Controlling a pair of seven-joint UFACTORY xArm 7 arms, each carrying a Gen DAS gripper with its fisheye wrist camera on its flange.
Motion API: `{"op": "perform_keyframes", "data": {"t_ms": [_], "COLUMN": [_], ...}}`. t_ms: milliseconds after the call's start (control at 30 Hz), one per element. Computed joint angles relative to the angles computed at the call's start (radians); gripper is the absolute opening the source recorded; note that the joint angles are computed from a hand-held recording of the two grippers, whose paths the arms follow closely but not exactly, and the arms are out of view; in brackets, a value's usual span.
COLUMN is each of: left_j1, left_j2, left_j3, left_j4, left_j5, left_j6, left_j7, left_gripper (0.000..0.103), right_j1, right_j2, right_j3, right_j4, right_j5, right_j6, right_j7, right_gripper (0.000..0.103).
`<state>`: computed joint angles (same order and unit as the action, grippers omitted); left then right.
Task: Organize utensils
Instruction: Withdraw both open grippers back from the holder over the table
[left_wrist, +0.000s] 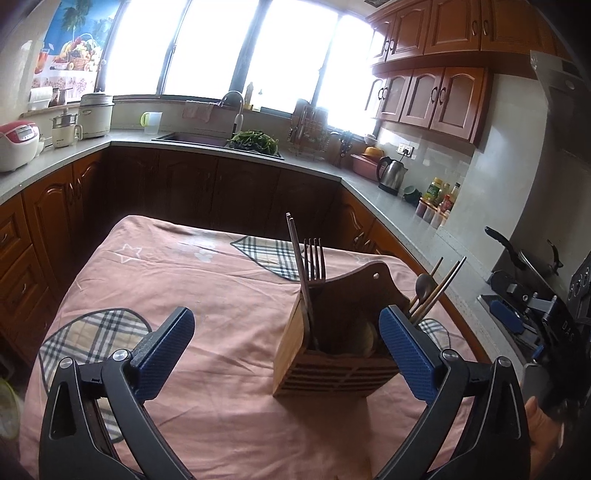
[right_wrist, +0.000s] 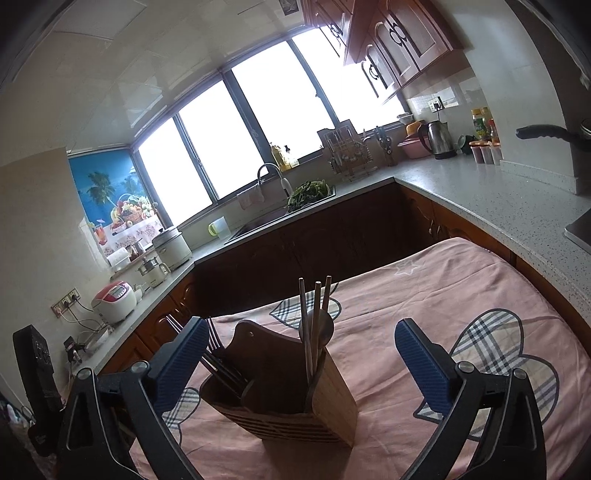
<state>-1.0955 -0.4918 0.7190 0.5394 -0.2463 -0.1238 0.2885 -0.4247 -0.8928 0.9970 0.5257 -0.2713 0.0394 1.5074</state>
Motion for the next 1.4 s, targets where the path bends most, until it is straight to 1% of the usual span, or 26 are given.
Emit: {"op": "perform_keyframes", "data": {"t_ms": [167,367,467,600,733,967,1167,1267,1333,1400], "left_j1": [0.11,0.24,0.317,0.437,0.538,0.687,0.776,0.806,0.827,0.851], "left_j2": [-0.059,-0.151,-0.202,-0.268,-0.346,-0.508,-0.667,-0.762,-0.855,-0.978], "left_j3": [-0.084,-0.181,-0.243,-0.333,-0.406,-0.509,-0.545,-0.548,-0.549,-0.538], "left_j4": [-0.062,-0.142,-0.188,-0.245,-0.304,-0.404,-0.47,-0.502,-0.533,-0.569], "left_j5": [-0.006,-0.037,-0.052,-0.065,-0.068,-0.046,-0.023,-0.017,-0.019,-0.025], "left_j6": [0.039,0.094,0.125,0.184,0.243,0.331,0.436,0.5,0.549,0.606], "left_j7": [-0.002,0.011,0.013,0.003,0.001,-0.018,-0.036,-0.037,-0.042,-0.038], "left_gripper": [0.103,0.103,0.103,0.103,0.103,0.103,0.103,0.103,0.103,0.103], "right_j1": [0.08,0.19,0.249,0.326,0.398,0.5,0.573,0.601,0.618,0.631], "right_j2": [-0.025,-0.062,-0.077,-0.098,-0.114,-0.127,-0.121,-0.115,-0.113,-0.113], "right_j3": [-0.021,-0.049,-0.058,-0.057,-0.053,-0.022,0.008,0.019,0.027,0.035], "right_j4": [-0.026,-0.046,-0.055,-0.075,-0.095,-0.096,-0.09,-0.085,-0.076,-0.058], "right_j5": [0.011,0.006,0.003,-0.001,-0.005,-0.029,-0.051,-0.062,-0.07,-0.086], "right_j6": [0.037,0.104,0.139,0.18,0.215,0.293,0.353,0.38,0.409,0.453], "right_j7": [0.021,0.055,0.079,0.127,0.183,0.269,0.331,0.358,0.371,0.37], "right_gripper": [0.102,0.102,0.102,0.102,0.102,0.102,0.102,0.102,0.102,0.102]}}
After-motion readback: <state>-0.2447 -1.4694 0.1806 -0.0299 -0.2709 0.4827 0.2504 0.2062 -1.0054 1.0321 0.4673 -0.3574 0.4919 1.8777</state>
